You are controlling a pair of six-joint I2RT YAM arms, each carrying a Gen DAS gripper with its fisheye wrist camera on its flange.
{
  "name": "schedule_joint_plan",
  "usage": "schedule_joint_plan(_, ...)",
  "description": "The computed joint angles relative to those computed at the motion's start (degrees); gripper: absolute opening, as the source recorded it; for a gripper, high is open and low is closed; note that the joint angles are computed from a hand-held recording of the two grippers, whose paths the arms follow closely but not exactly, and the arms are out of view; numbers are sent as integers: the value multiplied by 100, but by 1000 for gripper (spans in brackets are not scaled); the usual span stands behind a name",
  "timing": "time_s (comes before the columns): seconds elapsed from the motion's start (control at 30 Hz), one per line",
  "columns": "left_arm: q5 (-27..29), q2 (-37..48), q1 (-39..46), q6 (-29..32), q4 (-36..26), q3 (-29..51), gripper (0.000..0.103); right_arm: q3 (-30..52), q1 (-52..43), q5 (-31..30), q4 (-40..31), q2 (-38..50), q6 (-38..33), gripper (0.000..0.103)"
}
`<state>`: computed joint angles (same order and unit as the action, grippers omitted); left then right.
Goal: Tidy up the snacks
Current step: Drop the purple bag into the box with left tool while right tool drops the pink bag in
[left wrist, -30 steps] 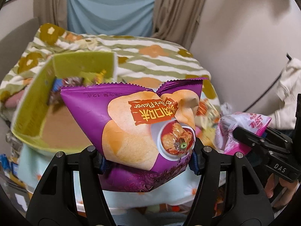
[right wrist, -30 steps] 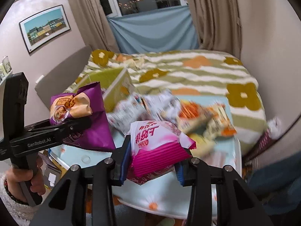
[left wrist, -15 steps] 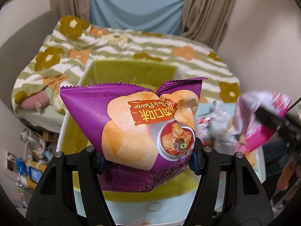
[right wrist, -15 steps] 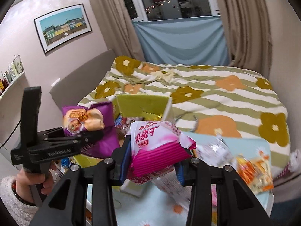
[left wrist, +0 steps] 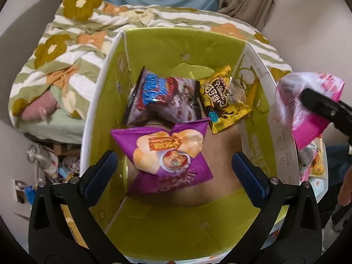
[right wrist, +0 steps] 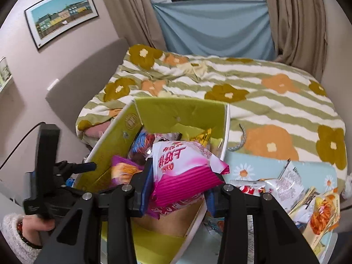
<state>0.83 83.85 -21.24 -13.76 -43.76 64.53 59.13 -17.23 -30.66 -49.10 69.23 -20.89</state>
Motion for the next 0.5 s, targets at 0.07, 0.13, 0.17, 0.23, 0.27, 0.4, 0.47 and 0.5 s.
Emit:
schedule_joint_plan(0.07, 50, -101, 41, 18, 29, -65, 103, -8, 164, 127, 41, 70, 132, 37)
schedule_joint_plan(0.13, 92, -270, 90, -20, 67, -155, 103, -7, 292, 165, 9, 120, 157, 37)
schedule_joint_plan(0.17, 93, -313, 100, -41, 64, -161, 103, -20, 357, 190, 12, 121, 146, 37)
schedule_joint_plan(0.23, 8, -452, 73, -118, 50, -218, 103, -88, 496, 262, 46, 82, 115, 37)
schedule_joint_plan(0.27, -43, -488, 60, -152, 47, -233, 103, -132, 566, 287, 103, 92, 105, 37)
schedule_joint_plan(0.4, -222, -518, 24, -291, -40, -221, 103, -395, 852, 443, 443, 254, -4, 37)
schedule_joint_plan(0.47, -252, -529, 42, -280, -23, -236, 103, -464, 936, 453, 561, 431, -25, 37)
schedule_joint_plan(0.5, -310, -521, 21, -301, -38, -229, 103, -489, 950, 432, 605, 494, -36, 37)
